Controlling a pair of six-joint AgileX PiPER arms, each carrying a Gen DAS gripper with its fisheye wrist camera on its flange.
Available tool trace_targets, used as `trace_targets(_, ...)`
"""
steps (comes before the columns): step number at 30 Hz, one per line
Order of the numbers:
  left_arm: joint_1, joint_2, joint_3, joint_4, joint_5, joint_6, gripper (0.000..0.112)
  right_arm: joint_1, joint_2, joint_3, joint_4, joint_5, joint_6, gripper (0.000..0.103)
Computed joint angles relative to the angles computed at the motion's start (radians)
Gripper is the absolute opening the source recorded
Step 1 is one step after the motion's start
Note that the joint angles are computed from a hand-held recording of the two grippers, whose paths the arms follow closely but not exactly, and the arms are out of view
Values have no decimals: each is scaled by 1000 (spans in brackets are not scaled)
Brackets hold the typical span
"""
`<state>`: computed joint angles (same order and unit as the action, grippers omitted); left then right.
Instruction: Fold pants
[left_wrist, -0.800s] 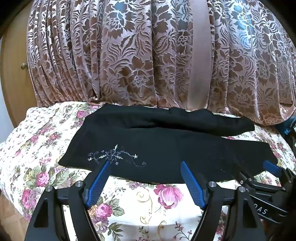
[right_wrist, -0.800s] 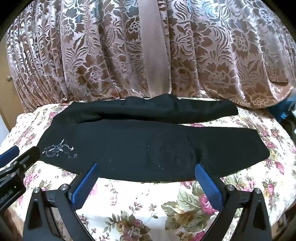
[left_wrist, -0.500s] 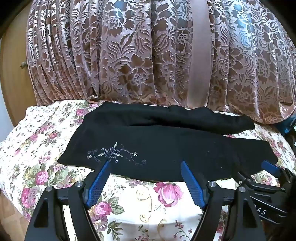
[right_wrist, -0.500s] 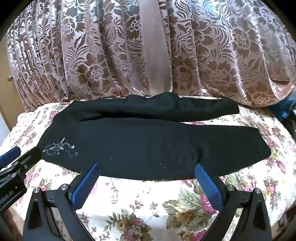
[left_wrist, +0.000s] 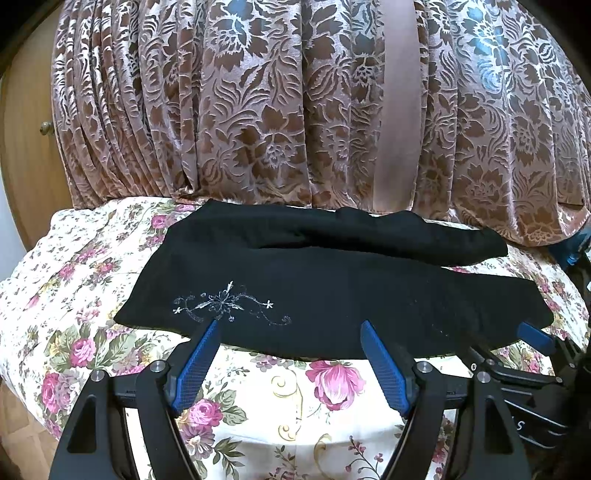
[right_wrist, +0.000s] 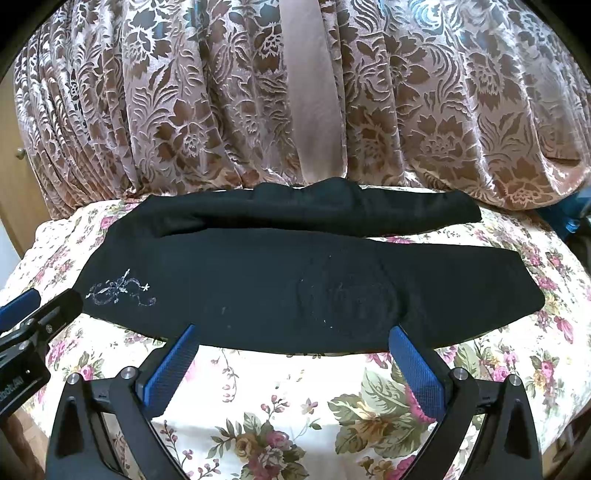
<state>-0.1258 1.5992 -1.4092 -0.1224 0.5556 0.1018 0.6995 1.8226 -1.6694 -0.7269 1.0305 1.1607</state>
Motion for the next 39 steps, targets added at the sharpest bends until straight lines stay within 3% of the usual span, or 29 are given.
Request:
trace_targets(6,1,-10,27,-14,-28,13,80,0,2,10,7,-6,7,103)
trace_targets(10,-3,2,-3,14,18,-9,80,0,5,8,11,-7,5,103)
trace_targets(25,17,37,-7,-38,17,30,80,-23,15,20,66,-33,-21,103)
trace_targets(30,40,72,-32,-112,58,83,80,-39,21,21,94,-42,-36,103)
trace_targets(33,100,110,-46,-304,97,243,80,-68,-8,77,157,-129,-66,103)
trace_targets(36,202,189,-109,-511,239,371,81,-154,-66,180,391,-308,-212,103)
trace_targets(38,269,237,-137,-586,275,412,94,-215,-106,296,591,-463,-306,103)
trace_targets(39,295,255,-137,-647,283,441,101,-240,-117,327,691,-499,-385,103)
